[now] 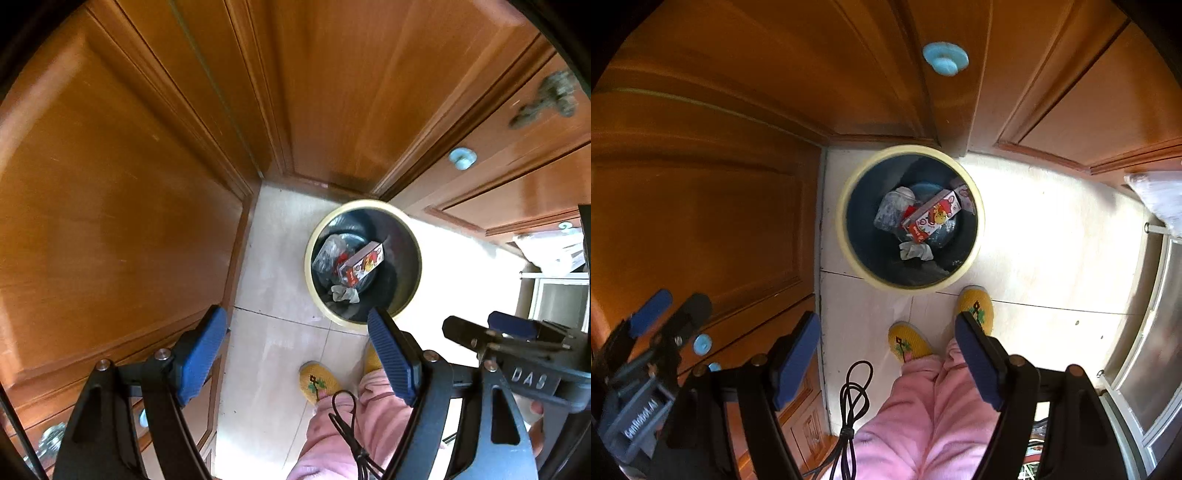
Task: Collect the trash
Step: 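Move both tools back up to the counter trash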
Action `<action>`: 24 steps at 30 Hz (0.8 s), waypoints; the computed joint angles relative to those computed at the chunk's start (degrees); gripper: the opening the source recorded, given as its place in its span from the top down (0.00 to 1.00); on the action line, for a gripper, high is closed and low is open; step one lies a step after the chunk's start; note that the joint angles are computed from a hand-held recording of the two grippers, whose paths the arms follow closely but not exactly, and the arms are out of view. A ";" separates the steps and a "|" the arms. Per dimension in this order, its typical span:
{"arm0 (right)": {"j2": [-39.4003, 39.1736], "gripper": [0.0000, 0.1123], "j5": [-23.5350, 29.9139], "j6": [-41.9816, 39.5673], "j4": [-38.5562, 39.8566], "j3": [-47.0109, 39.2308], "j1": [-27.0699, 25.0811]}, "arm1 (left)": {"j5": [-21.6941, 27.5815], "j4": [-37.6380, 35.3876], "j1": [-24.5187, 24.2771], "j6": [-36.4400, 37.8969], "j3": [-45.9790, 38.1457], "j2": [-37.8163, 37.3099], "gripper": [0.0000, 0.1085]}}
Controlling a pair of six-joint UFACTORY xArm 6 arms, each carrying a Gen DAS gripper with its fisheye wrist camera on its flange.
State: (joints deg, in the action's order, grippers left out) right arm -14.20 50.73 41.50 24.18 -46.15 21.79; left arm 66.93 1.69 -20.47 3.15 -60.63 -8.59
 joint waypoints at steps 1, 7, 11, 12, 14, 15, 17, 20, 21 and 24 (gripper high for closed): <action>-1.32 0.32 0.96 1.05 -1.16 -0.49 0.27 | 1.16 -0.21 -0.03 0.08 -1.05 -0.92 0.29; -7.86 0.32 7.27 7.06 -8.27 -5.39 1.22 | 6.27 -0.85 -0.72 0.75 -9.38 -4.31 0.29; -11.33 0.32 11.66 10.78 -13.66 -10.72 1.38 | 8.99 -1.69 -1.63 0.83 -17.70 -4.62 0.29; -11.82 0.32 13.08 11.78 -15.32 -12.63 1.46 | 9.48 -1.82 -1.80 1.05 -19.78 -4.49 0.29; -12.48 0.32 15.36 13.51 -18.20 -16.26 1.65 | 10.71 -1.59 -2.20 1.72 -25.03 -3.68 0.29; -12.64 0.32 16.55 14.21 -19.75 -18.39 1.74 | 11.28 -1.36 -2.35 1.96 -27.55 -3.10 0.28; -12.81 0.32 18.56 15.08 -22.61 -22.33 1.99 | 13.29 -1.39 -2.25 2.29 -34.14 -1.13 0.28; -11.52 0.32 22.71 15.73 -27.02 -30.04 2.74 | 15.79 -1.96 -2.20 1.61 -44.69 2.61 0.25; -10.66 0.32 24.18 15.50 -28.19 -33.05 2.84 | 16.28 -2.22 -2.10 1.39 -48.72 4.23 0.23; -8.25 0.32 27.88 14.94 -32.50 -41.27 3.55 | 17.19 -2.64 -1.94 1.41 -60.00 9.41 0.22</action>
State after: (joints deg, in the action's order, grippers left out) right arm -22.45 78.61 56.44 -8.32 -87.42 25.34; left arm 84.12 -0.95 -22.41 4.56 -120.63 0.82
